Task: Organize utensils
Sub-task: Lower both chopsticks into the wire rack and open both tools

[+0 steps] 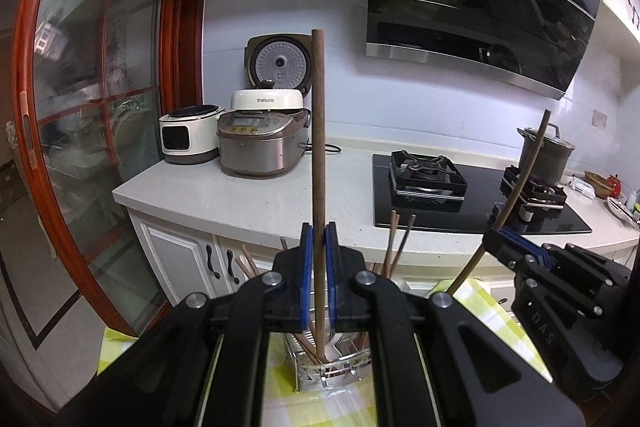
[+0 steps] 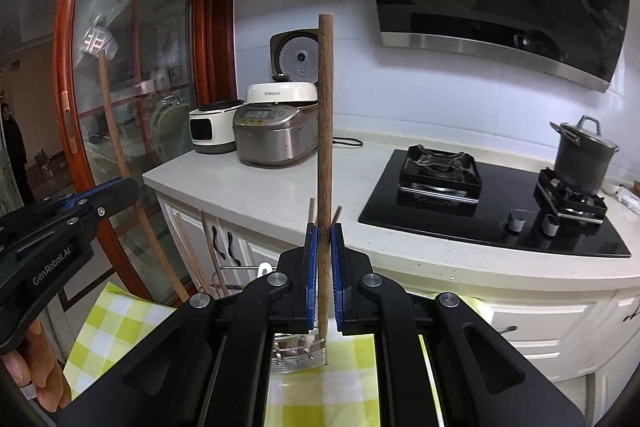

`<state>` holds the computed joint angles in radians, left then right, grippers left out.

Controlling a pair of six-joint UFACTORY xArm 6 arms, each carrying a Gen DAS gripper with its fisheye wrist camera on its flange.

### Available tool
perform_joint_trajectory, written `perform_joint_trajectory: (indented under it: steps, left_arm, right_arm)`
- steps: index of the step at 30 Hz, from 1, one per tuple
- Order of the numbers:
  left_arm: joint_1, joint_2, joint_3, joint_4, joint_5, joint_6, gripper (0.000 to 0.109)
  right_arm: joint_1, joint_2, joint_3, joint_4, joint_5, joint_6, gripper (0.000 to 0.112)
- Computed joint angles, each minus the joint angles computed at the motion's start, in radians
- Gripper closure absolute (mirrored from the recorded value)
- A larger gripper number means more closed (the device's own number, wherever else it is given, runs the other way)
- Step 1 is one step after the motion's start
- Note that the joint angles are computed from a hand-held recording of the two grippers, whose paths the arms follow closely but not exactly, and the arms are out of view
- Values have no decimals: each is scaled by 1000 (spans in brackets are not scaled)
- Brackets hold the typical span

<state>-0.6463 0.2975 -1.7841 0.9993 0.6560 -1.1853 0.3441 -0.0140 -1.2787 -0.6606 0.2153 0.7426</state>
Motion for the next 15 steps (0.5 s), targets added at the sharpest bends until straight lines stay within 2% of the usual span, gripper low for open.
perform_joint_trajectory:
  steps: [9,15]
  left_arm:
    - [45,54,-27,-25,-48,6,102]
    - [72,80,-18,-27,-86,-15,102]
  right_arm:
    - [0,122,-94,-7,-39,18,104]
    - [5,215,-133,86,-68,-54,104]
